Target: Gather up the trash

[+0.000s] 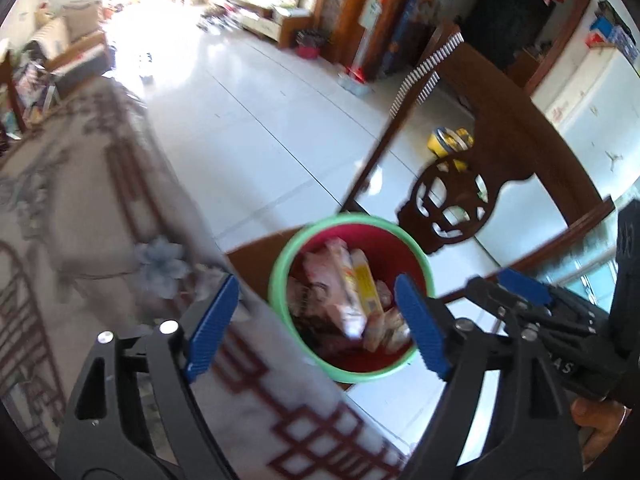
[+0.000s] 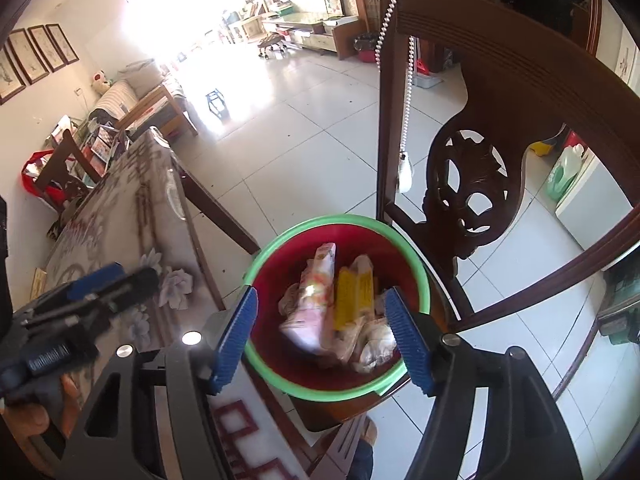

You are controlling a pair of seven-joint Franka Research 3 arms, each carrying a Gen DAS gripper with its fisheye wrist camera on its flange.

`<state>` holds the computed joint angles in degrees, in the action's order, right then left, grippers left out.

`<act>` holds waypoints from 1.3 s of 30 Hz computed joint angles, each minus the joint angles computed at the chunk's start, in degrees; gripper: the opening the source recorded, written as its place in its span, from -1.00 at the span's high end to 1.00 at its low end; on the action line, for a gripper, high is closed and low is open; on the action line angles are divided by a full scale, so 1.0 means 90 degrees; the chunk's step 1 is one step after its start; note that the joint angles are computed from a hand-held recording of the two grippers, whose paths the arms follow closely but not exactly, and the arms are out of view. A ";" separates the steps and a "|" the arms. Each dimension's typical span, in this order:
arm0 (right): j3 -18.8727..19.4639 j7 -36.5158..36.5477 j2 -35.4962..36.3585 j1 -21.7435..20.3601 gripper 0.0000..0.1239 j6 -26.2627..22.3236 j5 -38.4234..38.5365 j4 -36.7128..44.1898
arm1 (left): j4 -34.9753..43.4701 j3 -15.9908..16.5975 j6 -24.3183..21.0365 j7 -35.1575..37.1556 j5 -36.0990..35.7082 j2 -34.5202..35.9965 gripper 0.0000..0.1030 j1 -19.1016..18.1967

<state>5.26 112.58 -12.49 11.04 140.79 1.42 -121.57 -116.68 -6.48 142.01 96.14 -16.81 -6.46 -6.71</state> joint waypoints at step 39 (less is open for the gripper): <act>0.4123 0.4931 -0.2035 -0.1728 -0.55 0.2172 -0.3700 -0.0241 | -0.3522 0.2427 0.2841 0.0097 0.1349 -0.4863 -0.90 0.0421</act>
<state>42.36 156.95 -30.80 -4.52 160.33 -31.88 -123.74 -148.38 15.37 167.58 97.01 -4.67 -50.23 -2.93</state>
